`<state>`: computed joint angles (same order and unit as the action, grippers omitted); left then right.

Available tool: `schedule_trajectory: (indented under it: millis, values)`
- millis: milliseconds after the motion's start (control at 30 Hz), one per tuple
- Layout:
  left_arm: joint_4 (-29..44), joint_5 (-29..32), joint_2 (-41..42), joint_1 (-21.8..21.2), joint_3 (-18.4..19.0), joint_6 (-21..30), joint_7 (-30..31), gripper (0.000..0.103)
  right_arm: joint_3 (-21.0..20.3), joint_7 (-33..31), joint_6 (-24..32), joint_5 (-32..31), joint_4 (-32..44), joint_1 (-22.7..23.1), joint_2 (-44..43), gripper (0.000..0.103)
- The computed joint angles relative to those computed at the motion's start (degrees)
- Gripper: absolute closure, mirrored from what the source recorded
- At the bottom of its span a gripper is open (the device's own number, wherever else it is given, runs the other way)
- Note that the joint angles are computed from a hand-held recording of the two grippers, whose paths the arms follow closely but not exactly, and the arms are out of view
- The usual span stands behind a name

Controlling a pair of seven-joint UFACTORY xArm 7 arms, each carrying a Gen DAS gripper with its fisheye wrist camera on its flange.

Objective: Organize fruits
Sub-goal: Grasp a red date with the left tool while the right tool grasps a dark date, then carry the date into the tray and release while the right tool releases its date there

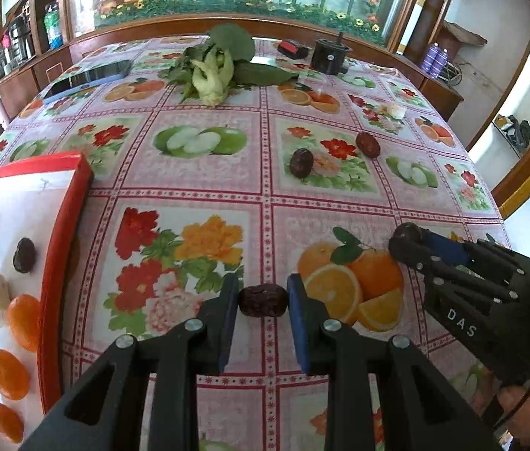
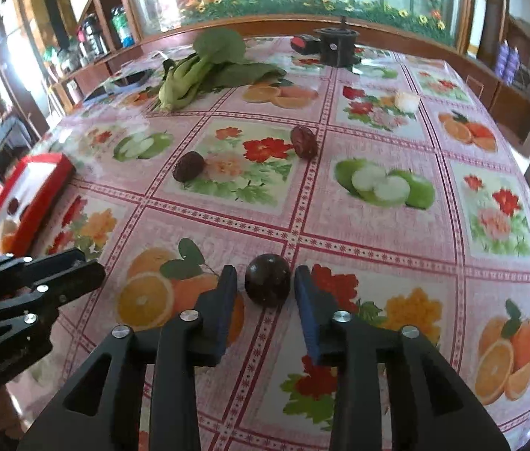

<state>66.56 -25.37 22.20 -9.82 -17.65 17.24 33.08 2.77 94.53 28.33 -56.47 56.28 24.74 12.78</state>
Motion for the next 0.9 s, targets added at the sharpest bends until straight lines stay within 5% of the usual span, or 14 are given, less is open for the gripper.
schedule_trajectory:
  millis: [267, 600, 900]
  values:
    - [-3.0, -2.2, -2.3, 1.2, -0.3, 0.8, 1.1, 0.074, 2.2, 0.1, 3.2, 2.2, -1.7, 1.2, -2.8, 0.081]
    - [-9.1, -11.1, -8.8, 1.9, -0.1, 3.8, 9.9, 0.074, 5.6, 6.3, 4.3, 3.6, -4.5, 3.6, -5.7, 0.080]
    - [-13.0, -17.2, -14.2, -0.5, 4.6, 5.8, 16.6, 0.074, 7.4, 9.9, 6.0, 3.7, -2.7, 5.5, -5.3, 0.080]
